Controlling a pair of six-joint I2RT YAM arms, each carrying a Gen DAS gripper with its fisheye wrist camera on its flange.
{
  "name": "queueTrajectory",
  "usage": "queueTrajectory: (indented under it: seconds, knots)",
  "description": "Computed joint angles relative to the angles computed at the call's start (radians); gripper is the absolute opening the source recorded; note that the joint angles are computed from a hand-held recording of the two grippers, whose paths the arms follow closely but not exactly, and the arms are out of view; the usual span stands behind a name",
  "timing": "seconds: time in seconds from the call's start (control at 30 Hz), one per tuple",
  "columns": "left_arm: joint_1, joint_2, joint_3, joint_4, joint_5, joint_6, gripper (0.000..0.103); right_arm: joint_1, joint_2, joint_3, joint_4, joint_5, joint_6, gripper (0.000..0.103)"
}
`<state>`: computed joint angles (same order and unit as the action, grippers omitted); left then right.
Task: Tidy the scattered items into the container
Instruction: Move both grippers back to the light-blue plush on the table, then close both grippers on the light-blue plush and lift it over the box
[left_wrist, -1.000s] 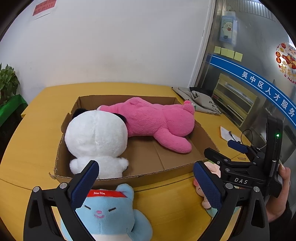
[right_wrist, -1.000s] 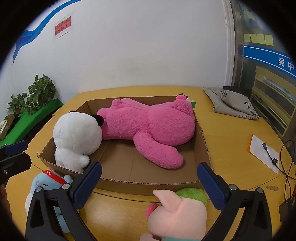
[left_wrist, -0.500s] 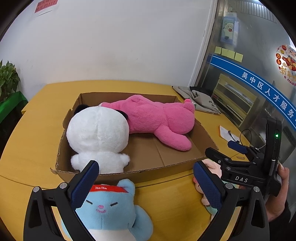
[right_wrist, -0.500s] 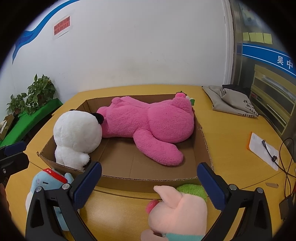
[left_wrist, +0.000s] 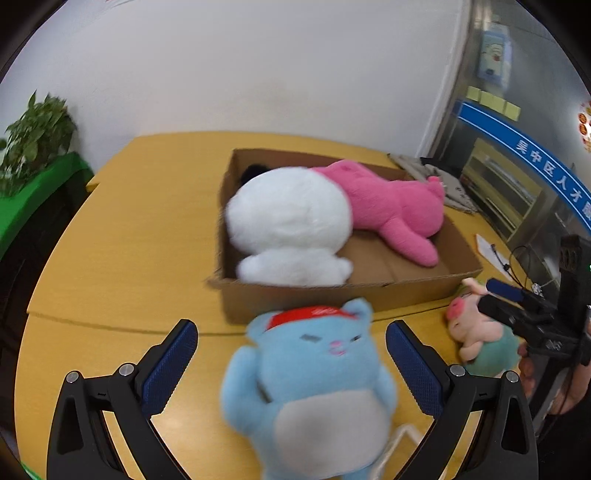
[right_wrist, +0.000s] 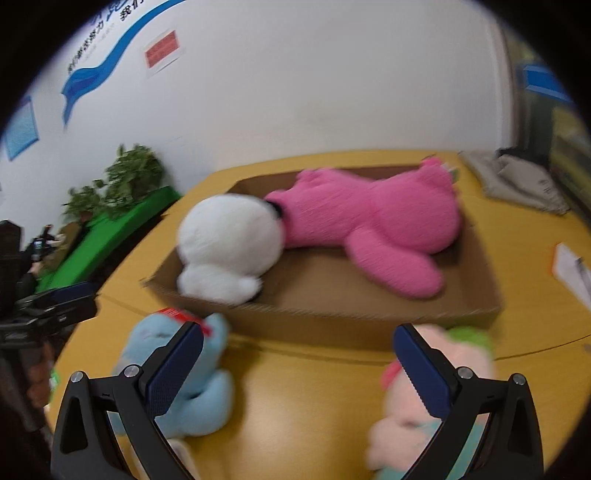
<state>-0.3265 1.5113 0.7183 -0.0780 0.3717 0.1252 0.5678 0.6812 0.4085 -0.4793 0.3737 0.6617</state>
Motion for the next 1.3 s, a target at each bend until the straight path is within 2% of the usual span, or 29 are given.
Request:
queueTrajectory:
  seconds: [0.07,0.17,0.3,0.43,0.47,0.53,0.57,0.6,0.63,0.67,0.7,0.73,0.8,0.9,1.0,1.2,1.3]
  knots:
    - [0.056,0.061,0.003,0.017,0.024,0.025,0.103,0.048,0.081,-0.024,0.095,-0.043,0.02,0.103]
    - [0.12,0.196,0.04,0.031,0.045,0.051,0.103,0.111,0.297,-0.018,0.2,-0.046,0.074,0.102]
    - [0.165,0.367,0.104,0.007,0.064,0.116,0.103,0.108,0.495,-0.019,0.325,-0.117,0.121,0.102]
    - [0.146,0.45,0.121,0.008,0.055,0.172,0.101,0.078,0.678,-0.019,0.47,-0.224,0.181,0.101]
    - [0.15,0.456,0.125,0.005,0.068,0.177,0.099,0.082,0.701,-0.021,0.495,-0.228,0.198,0.102]
    - [0.155,0.469,0.14,-0.016,0.094,0.196,0.086,0.095,0.716,-0.014,0.498,-0.208,0.204,0.099]
    - [0.151,0.474,0.145,-0.028,0.102,0.208,0.081,0.093,0.719,-0.013,0.502,-0.21,0.197,0.092]
    - [0.147,0.476,0.146,-0.035,0.109,0.216,0.069,0.09,0.723,-0.011,0.508,-0.211,0.181,0.087]
    - [0.142,0.477,0.148,-0.045,0.12,0.225,0.057,0.089,0.732,-0.008,0.52,-0.218,0.157,0.073]
    - [0.137,0.477,0.149,-0.052,0.132,0.233,0.051,0.085,0.745,-0.006,0.545,-0.241,0.135,0.053]
    - [0.131,0.476,0.147,-0.053,0.139,0.238,0.035,0.08,0.759,-0.006,0.576,-0.281,0.122,0.039]
    - [0.122,0.468,0.136,-0.047,0.137,0.241,0.03,0.08,0.786,-0.002,0.611,-0.326,0.118,0.028]
    - [0.103,0.426,0.098,-0.022,0.108,0.238,0.029,0.13,0.798,0.024,0.578,-0.251,0.126,0.027]
    - [0.1,0.372,0.079,-0.032,0.118,0.246,0.028,0.129,0.77,-0.004,0.594,-0.262,0.134,0.023]
    - [0.081,0.281,0.033,-0.025,0.115,0.227,0.026,0.158,0.689,-0.03,0.563,-0.209,0.137,0.021]
    - [0.05,0.02,-0.013,-0.067,0.144,0.164,0.026,0.192,0.383,-0.013,0.332,-0.043,0.089,0.019]
    - [-0.006,-0.063,0.017,-0.055,0.117,0.068,0.026,0.211,0.207,0.035,0.174,0.061,0.04,0.019]
